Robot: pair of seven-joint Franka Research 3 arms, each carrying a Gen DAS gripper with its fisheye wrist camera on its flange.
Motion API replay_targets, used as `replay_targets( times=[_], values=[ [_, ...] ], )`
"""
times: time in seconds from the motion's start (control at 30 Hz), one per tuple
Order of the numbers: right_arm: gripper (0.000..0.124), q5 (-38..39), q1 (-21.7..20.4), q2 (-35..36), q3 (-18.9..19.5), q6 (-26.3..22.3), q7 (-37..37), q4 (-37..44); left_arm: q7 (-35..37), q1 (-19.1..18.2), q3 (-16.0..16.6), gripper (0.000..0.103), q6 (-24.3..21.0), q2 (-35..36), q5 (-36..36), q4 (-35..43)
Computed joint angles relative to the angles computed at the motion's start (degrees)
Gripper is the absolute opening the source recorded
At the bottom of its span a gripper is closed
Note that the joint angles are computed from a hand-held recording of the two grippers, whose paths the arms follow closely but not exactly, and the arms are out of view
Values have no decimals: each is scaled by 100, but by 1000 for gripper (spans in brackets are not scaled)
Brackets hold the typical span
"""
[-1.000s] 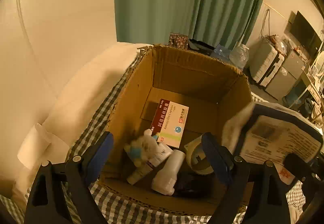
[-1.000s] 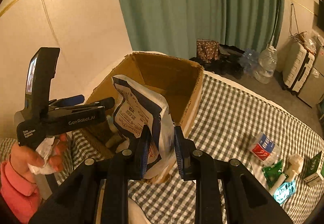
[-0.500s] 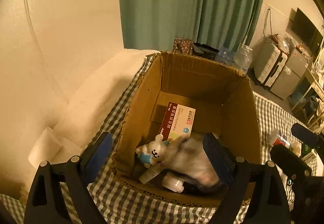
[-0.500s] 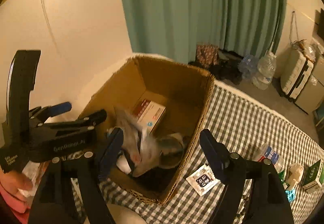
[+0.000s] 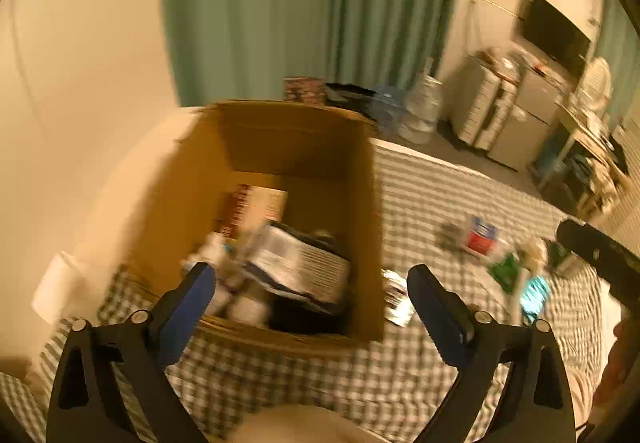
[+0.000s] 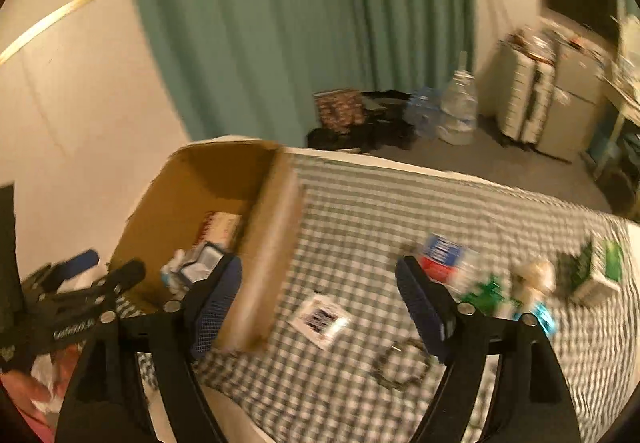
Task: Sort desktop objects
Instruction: 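Move both tools back over the remaining items on the bed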
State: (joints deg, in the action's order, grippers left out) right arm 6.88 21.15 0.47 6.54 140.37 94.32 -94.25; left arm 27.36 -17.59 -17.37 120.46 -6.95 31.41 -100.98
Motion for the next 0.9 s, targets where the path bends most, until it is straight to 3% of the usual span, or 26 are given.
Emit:
replay_targets(
  times=[0.17, 0.3, 0.57, 0.67, 0.8, 0.9],
  values=[
    [89, -51, -374, -655, -217, 198, 251, -826, -91, -359, -233, 103, 85, 672, 346, 592],
    [89, -93, -698, -1029, -344, 331, 174, -1365, -75, -788, -214, 103, 52, 1427, 465, 1276],
    [89, 221, -1142, -1103, -537, 408, -3, -1942, 381, -1634, 190, 103, -460, 2897, 503, 2811],
    [89, 733, -1100, -997, -610, 435, -442, -2025, 498, -1784, 369, 103, -529, 3279, 366, 3209],
    [88, 721, -1082, -681, -513, 476, -637, -1916, 691, -1875, 574, 103, -643, 3767, 194, 3771],
    [79, 776, -1050, -338, -496, 441, -789, -1671, 808, -1939, 728, 103, -795, 4051, 139, 4113]
  ],
)
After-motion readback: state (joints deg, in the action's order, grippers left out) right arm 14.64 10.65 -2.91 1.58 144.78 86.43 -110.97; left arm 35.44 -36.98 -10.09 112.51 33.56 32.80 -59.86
